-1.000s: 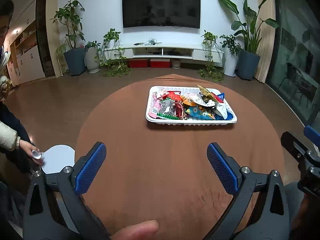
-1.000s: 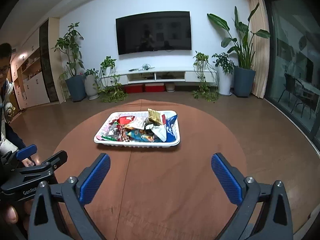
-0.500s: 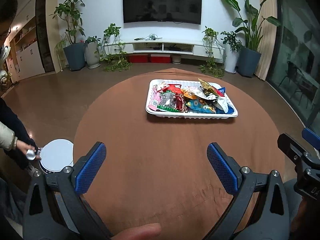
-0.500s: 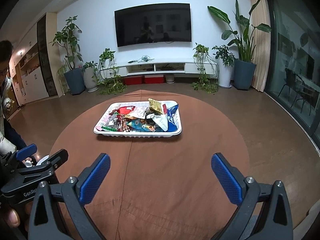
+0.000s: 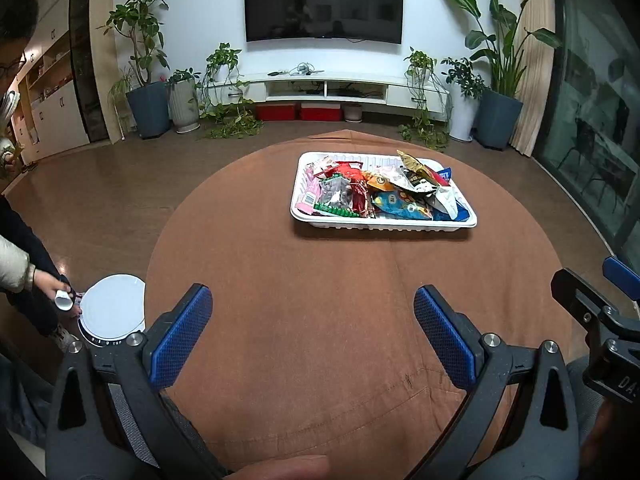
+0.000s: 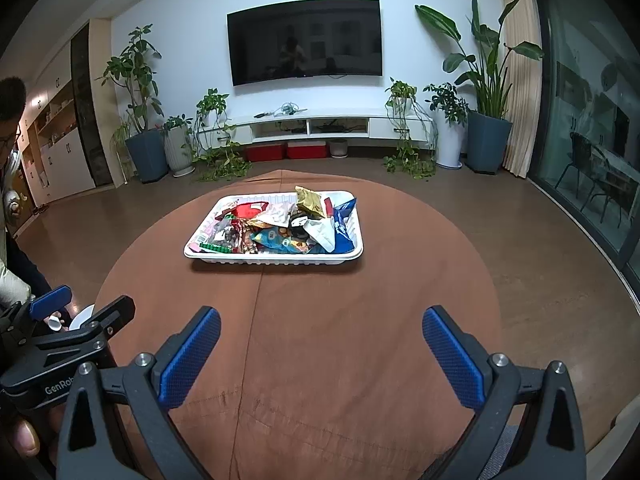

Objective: Organize snacks

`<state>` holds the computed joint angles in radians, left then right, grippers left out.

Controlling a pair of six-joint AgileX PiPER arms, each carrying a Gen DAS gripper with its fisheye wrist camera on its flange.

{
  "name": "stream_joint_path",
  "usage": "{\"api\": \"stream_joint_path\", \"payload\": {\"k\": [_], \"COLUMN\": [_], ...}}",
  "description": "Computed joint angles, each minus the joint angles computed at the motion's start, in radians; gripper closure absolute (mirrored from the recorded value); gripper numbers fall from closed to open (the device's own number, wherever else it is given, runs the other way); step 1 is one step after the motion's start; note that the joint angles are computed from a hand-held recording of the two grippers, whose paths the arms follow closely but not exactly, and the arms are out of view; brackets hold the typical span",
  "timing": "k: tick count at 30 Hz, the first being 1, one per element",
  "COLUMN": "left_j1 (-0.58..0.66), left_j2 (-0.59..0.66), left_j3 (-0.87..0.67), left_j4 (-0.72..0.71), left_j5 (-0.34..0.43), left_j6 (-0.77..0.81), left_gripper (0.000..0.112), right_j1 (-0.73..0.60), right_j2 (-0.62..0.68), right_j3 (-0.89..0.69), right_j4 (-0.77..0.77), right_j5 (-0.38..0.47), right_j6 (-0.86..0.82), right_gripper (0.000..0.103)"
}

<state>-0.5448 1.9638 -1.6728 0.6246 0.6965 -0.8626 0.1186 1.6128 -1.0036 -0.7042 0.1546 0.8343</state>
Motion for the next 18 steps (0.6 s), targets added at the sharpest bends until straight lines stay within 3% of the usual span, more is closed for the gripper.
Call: {"api": "stream_joint_path", "payload": {"k": [18], "left_j1": [0.010], "left_j2": [0.038], "left_j3": [-0.029], "left_j4": [-0.011], "left_j5": [0.006], "left_j6": [0.011], "left_gripper": [0.010], "right_j1": [0.000], "right_j2": [0.009], "right_j3": [0.006], "right_j4": [0.002], "right_j5": [-0.003], "right_j6": [-0.002], "right_gripper": [0.000]}}
